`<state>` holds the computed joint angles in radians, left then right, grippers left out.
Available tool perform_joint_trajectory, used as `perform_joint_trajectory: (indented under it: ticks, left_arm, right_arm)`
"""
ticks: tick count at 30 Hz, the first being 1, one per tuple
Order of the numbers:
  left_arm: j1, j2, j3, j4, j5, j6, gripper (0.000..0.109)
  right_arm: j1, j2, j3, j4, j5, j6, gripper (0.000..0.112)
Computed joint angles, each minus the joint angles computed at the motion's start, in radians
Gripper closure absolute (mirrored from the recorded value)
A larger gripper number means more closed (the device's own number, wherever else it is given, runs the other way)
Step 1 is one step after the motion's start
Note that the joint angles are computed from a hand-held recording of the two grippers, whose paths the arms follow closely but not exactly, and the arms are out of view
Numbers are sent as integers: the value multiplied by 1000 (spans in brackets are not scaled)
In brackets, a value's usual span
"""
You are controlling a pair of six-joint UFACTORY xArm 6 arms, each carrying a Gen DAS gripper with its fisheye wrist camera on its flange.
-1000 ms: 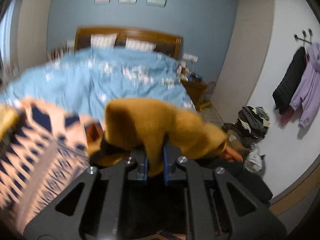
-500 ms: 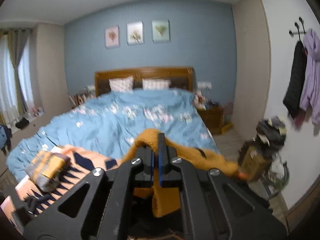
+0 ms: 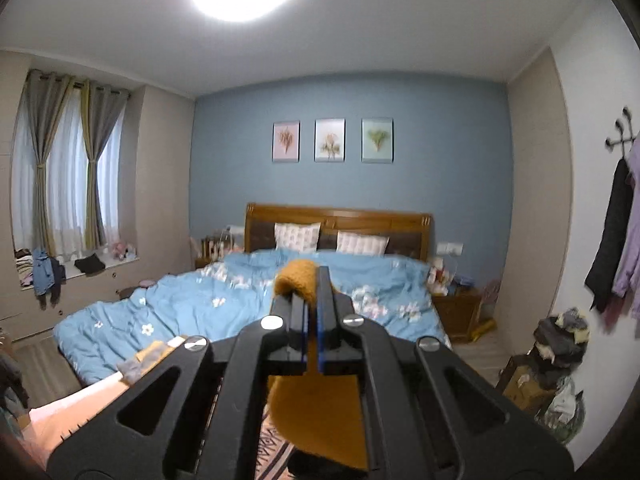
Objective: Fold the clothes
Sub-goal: 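Grasp the mustard-yellow sweater with the right tool and lift it up, then grasp the hanging sweater edge with the left tool while the right tool holds it up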
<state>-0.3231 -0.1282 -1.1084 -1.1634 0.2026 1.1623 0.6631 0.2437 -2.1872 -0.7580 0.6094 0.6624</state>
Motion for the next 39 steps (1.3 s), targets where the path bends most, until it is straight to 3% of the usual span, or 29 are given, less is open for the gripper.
perform_joint_trajectory:
  ticks: [7,12,17,22,26,31,36,38,39]
  left_arm:
    - [-1,-141,104,-132,107,87,18]
    - [40,-290,240,-201,180,195,18]
    - [136,-383,310,-121,224,170,35]
    - [306,-431,270,-130,322,83,35]
    - [440,-510,295,-170,473,110,23]
    - [565,-687,500,-133,731,248,23]
    - [726,-904,694,-83,1075,359,23]
    - [667,-991,741,-49,1069,366,23]
    - [590,-1022,762,-32,1003,340,23]
  right_arm:
    - [109,-58,7,-47,29,1,108]
    - [179,-134,108,-89,70,52,108]
    - [243,-215,237,-114,54,92,108]
    - [301,-259,283,-149,8,144,108]
    - [352,-273,294,-203,36,172,108]
    - [356,-274,320,-147,130,220,108]
    - [313,-315,417,-96,114,254,108]
    - [305,-318,433,-83,101,258,108]
    - [300,-308,419,-78,102,252,108]
